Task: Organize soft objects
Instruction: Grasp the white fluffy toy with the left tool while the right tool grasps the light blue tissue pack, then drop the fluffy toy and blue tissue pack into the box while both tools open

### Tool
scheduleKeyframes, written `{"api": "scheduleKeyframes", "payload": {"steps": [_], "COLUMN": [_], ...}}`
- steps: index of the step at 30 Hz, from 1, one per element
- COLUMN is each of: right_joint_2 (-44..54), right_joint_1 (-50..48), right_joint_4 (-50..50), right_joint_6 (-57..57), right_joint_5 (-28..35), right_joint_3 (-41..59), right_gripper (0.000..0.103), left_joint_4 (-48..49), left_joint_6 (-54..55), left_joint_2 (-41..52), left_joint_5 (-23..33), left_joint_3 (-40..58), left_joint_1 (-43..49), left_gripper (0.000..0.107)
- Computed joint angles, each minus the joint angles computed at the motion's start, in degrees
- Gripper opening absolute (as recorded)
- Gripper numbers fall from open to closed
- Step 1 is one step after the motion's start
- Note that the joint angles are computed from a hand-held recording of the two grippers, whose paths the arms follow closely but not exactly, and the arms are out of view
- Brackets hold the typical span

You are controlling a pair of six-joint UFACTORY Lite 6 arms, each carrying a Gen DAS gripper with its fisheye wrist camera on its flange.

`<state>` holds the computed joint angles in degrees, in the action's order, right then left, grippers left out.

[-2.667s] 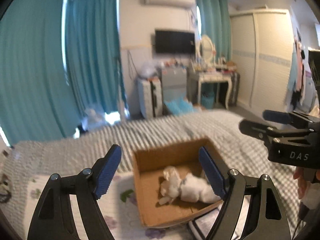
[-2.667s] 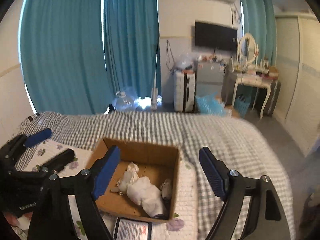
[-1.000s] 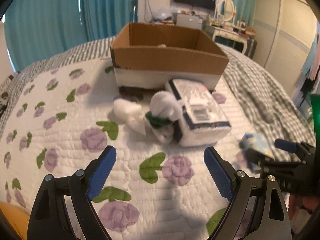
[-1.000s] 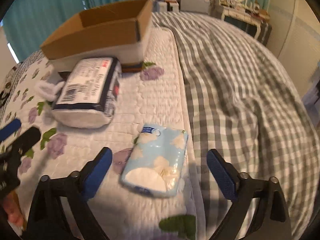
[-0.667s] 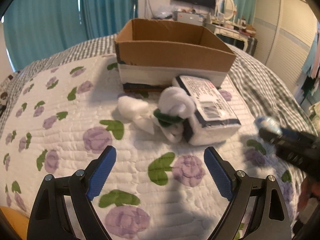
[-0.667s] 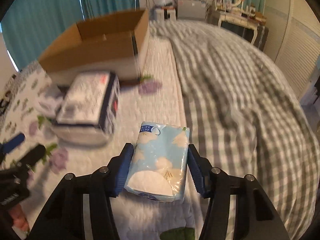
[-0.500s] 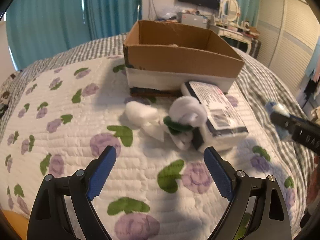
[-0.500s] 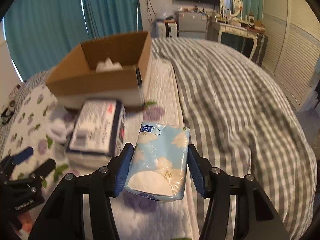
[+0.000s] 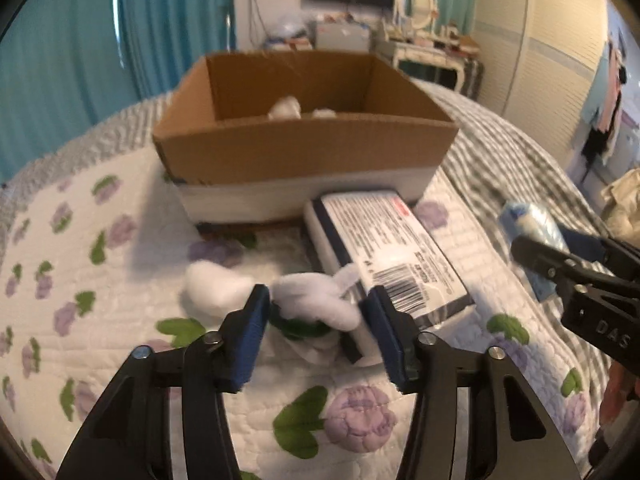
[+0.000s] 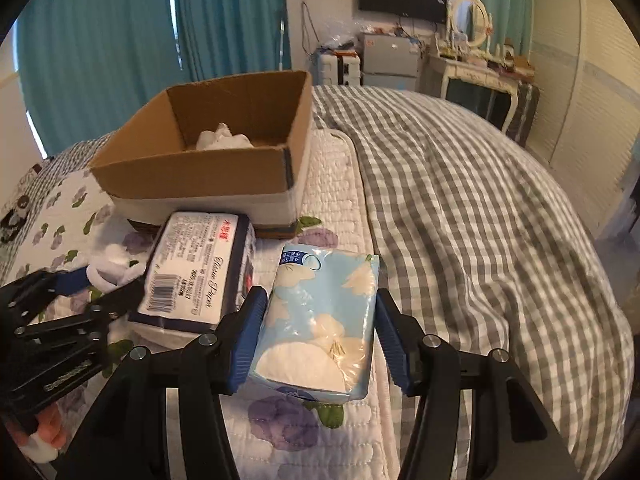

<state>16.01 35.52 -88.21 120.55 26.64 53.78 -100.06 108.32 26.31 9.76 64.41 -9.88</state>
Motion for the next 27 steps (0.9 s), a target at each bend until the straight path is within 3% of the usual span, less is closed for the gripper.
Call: {"api": "scheduleKeyframes", "payload": {"steps": [3,11,20,27], "right_joint_2": [0.68,-1.96,-10.58,-12.87], "right_joint_1": [1.80,5.16,9.77,8.81], "right_joint_4": [-0.29,-1.16,3.83,10.32], "right_joint_6": [-1.17,-0.16,-3.06,-17.70], "right_joint_5": [1.45,2.86,7.59,8.75], "right_joint_3": [1.03,-0.28,-3.31,5.53], "right_gripper": [0.055,0.055,0.054,0.054], "left_joint_4": [2.58,3.54,18.14,33.72], "left_joint_6": [-2.86,-1.76,-13.04,-28.76], "left_joint_2": [0.07,-7.27,-19.71,-19.43], "left_joint_5": [3.01,3.82,5.86,10.57], "left_joint_3": [-0.07,-5.26,-9.52,2.09], "left_joint_1": [1.41,2.71,4.03,5.03], "left_gripper": [0.039,0.028,0.027,0.027]}}
